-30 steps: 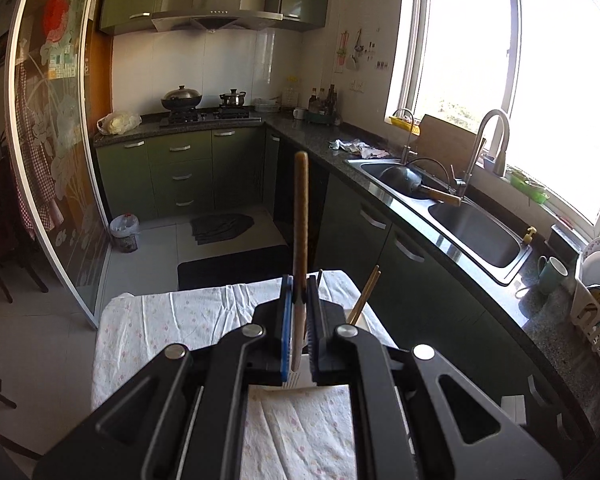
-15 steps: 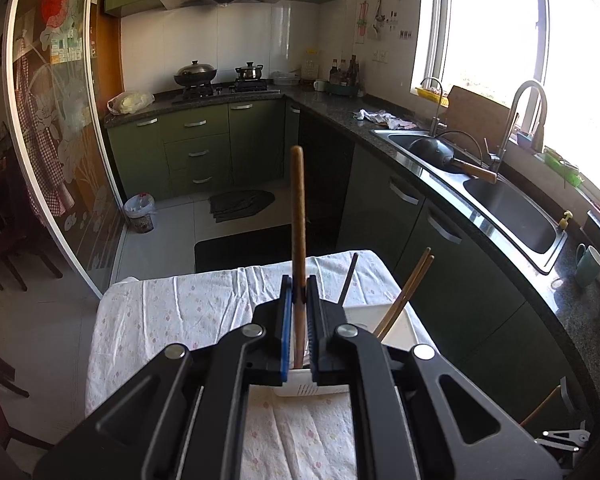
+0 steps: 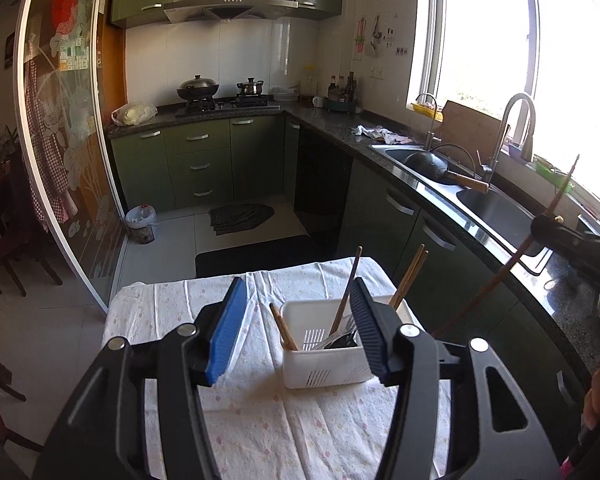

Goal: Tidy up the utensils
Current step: 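Carry both chopsticks to the basket while the left gripper drops its chopstick inside, then lower the right gripper's chopstick into the basket and open it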

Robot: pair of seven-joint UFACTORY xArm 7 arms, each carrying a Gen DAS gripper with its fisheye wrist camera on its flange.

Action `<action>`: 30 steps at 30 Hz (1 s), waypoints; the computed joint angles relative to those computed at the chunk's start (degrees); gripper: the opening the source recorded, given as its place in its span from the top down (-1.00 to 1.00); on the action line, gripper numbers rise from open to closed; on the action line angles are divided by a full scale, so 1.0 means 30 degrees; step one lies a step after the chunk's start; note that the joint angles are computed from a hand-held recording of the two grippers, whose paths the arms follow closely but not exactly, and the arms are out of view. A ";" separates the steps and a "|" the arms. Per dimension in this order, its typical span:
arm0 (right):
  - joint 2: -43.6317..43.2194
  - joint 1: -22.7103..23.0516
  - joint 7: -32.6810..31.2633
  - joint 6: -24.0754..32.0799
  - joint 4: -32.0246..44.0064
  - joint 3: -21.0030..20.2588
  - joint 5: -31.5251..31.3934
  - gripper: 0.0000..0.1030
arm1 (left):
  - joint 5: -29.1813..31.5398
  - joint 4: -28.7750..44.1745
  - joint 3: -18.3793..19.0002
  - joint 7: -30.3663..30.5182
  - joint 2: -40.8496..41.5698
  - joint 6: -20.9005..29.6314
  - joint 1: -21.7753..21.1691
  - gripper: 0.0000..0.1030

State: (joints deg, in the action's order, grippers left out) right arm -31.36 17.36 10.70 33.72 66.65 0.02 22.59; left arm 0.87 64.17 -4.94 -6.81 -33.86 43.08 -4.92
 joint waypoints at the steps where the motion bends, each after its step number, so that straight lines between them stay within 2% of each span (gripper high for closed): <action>1: 0.0506 -0.0352 0.0311 -0.0280 0.0484 0.0291 -0.0386 0.86 | -0.0035 -0.0433 0.0114 0.0029 -0.0584 -0.0249 -0.0014 -0.18; 3: 0.1380 -0.0887 0.0890 -0.0416 0.1305 0.0755 -0.1159 0.86 | -0.0016 -0.1398 0.0333 0.0273 -0.1839 -0.0677 -0.0024 -0.31; 9: 0.3195 -0.1333 0.1703 -0.0007 0.2039 0.1512 -0.2628 0.86 | -0.0103 -0.4392 0.1076 0.1444 -0.5674 -0.1211 0.0038 -0.37; 16: 0.4100 -0.1260 0.1730 -0.0409 0.0930 0.2070 -0.3686 0.85 | -0.0658 -0.6604 0.1906 0.2078 -0.8441 0.0106 0.0474 -0.42; 20: 0.4513 -0.1202 0.1944 -0.0708 0.0587 0.2400 -0.4497 0.84 | -0.0878 -0.7265 0.2361 0.2342 -0.9073 0.1546 0.0836 -0.45; 25: 0.4750 -0.0856 0.2045 -0.1181 -0.0068 0.2619 -0.4897 0.83 | -0.0851 -0.8022 0.2845 0.2657 -0.9572 0.2058 0.1567 -0.45; 27: 0.4852 -0.0825 0.2243 -0.1456 -0.0213 0.2740 -0.5124 0.63 | -0.0846 -0.8093 0.2871 0.2735 -0.9574 0.2200 0.1775 -0.45; 29: 0.4769 -0.0853 0.2618 -0.2004 -0.0560 0.2914 -0.5452 -0.01 | -0.0833 -0.8119 0.2853 0.2820 -0.9632 0.2225 0.1918 -0.47; 30: 0.4669 -0.0811 0.2775 -0.2266 -0.0728 0.2977 -0.5531 -0.14 | -0.0807 -0.8169 0.2849 0.2881 -0.9714 0.2185 0.1985 -0.48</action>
